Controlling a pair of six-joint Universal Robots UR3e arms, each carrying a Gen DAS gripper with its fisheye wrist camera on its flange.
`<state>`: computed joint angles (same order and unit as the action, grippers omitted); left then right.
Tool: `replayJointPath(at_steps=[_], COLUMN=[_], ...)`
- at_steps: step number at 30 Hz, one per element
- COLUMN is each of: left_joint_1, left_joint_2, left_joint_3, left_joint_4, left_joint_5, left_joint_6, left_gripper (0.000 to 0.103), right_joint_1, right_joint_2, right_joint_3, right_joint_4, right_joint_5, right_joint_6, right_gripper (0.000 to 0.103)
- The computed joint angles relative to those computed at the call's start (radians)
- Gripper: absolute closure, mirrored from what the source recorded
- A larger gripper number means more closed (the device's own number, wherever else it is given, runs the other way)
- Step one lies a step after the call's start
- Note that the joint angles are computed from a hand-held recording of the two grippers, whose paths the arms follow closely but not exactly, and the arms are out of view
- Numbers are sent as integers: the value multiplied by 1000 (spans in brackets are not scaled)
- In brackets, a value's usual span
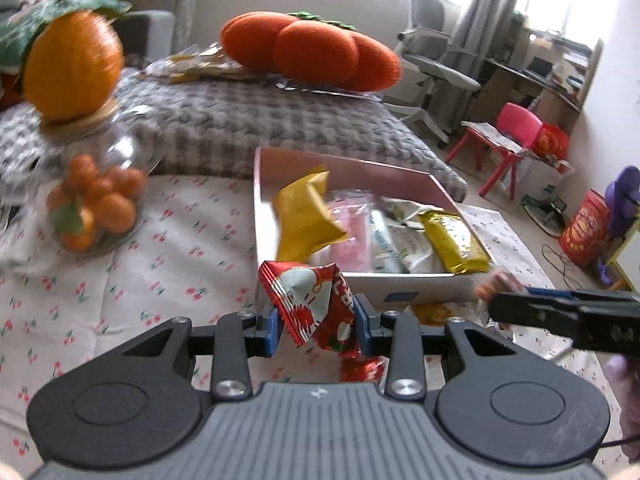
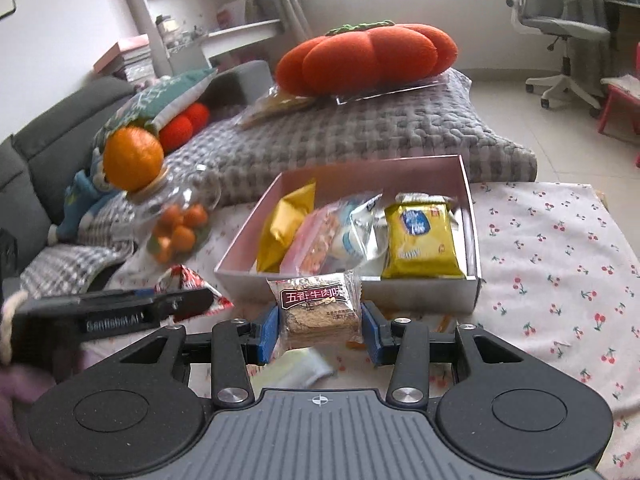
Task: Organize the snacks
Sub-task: 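Lower both held snacks into the box and open both tools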
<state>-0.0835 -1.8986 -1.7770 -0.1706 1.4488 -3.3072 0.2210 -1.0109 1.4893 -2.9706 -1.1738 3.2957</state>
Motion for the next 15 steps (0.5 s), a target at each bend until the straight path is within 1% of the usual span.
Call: replayJointPath(at_steps=[4, 8, 12, 15], left_joint_1=[-27, -52, -62, -58], left_joint_2=[-62, -142, -204, -238], left_joint_3=[109, 228, 311, 354], left_joint_4=[-44, -96, -134, -156], left_joint_5=[6, 34, 54, 52], left_joint_6=[18, 22, 13, -7], left_gripper=[70, 70, 70, 70], right_joint_1=[-7, -20, -29, -30], right_joint_2=[59, 129, 219, 266], right_joint_3=[-101, -200, -322, -384], right_joint_4=[34, 53, 81, 107], right_joint_5=[26, 59, 81, 78], right_joint_6=[49, 123, 206, 225], right_gripper=[61, 61, 61, 61])
